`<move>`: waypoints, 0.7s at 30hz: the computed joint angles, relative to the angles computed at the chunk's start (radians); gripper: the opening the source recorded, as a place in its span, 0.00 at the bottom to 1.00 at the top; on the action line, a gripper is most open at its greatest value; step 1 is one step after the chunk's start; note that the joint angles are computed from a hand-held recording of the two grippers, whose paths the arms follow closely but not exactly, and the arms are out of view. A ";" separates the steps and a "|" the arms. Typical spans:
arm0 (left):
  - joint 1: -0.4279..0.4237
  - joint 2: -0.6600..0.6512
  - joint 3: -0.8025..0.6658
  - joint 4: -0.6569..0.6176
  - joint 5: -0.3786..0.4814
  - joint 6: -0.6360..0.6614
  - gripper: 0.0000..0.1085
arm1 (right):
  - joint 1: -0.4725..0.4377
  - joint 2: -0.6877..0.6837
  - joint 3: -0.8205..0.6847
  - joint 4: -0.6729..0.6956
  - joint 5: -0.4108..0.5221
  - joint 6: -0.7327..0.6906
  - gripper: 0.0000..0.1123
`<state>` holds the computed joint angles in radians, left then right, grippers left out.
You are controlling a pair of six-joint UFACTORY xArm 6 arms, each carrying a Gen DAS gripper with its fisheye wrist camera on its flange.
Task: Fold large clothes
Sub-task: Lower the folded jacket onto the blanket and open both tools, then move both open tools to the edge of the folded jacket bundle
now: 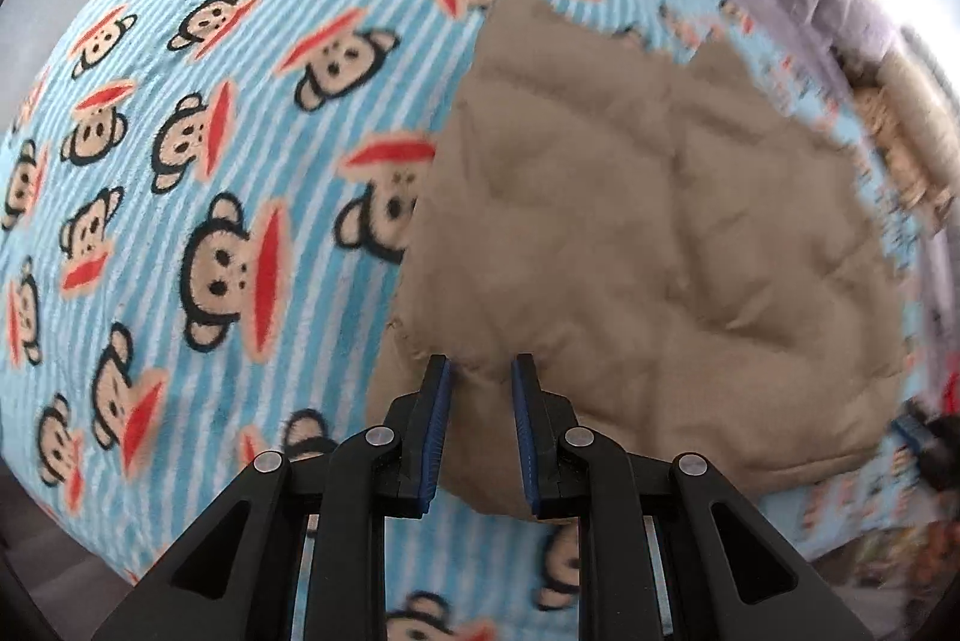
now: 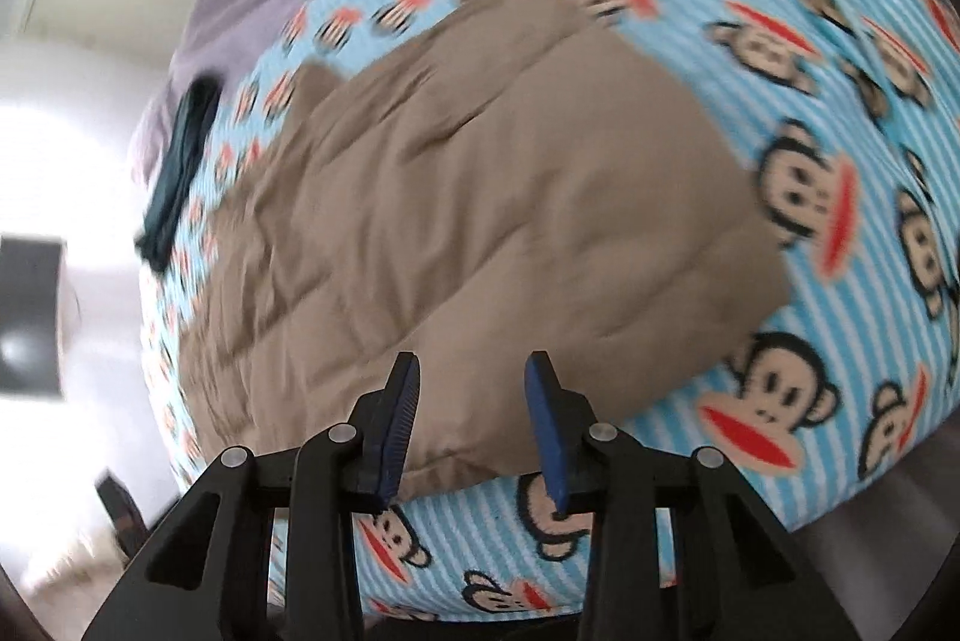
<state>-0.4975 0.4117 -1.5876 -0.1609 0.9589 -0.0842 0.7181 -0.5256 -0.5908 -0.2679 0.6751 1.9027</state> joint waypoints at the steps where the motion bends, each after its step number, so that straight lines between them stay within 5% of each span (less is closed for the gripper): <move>1: -0.003 0.004 0.006 0.010 -0.001 0.005 0.20 | -0.003 0.040 -0.028 0.016 -0.007 -0.048 0.36; 10: -0.003 0.019 0.002 0.018 0.004 0.051 0.21 | -0.014 0.299 -0.255 0.106 -0.022 -0.311 0.36; 11: 0.001 0.017 0.001 0.012 0.004 0.051 0.37 | -0.011 0.324 -0.280 0.110 -0.019 -0.327 0.36; 12: 0.006 0.009 0.005 0.008 -0.004 0.046 0.73 | -0.004 0.347 -0.304 0.112 -0.012 -0.337 0.36; 13: 0.009 0.001 0.008 0.015 -0.011 0.034 0.90 | -0.006 0.363 -0.317 0.118 -0.013 -0.353 0.36; 21: 0.020 0.029 -0.033 0.008 -0.022 0.037 0.95 | 0.010 0.418 -0.352 0.152 -0.009 -0.333 0.36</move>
<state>-0.4774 0.4405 -1.6203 -0.1527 0.9370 -0.0474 0.7278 -0.1075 -0.9424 -0.1161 0.6665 1.5697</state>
